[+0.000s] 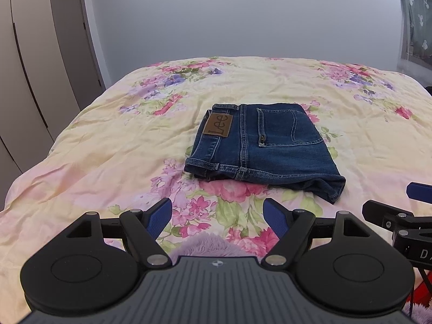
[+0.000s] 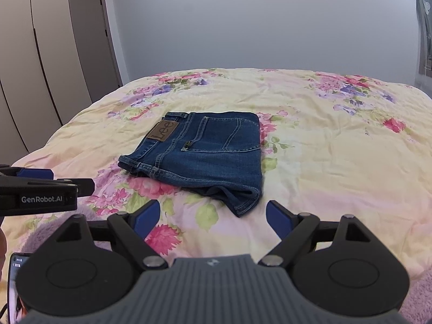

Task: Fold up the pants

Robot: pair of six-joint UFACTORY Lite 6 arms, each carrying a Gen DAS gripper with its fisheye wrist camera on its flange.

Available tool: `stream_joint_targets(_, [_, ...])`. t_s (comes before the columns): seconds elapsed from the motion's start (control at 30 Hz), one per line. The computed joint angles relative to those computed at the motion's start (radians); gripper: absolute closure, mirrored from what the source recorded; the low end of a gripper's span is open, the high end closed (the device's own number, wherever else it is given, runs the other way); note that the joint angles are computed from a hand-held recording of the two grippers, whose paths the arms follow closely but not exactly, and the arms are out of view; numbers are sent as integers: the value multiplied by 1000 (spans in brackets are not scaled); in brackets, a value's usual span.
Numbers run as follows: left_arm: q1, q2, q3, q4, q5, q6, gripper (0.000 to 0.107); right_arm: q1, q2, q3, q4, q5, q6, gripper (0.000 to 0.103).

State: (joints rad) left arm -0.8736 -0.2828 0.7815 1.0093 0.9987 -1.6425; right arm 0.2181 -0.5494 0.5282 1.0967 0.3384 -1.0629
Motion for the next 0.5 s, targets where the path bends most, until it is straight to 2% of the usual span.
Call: stream_joint_targets(0.5, [-10, -15, 4, -1, 17, 9, 17, 0, -11, 3, -18, 5, 13, 21])
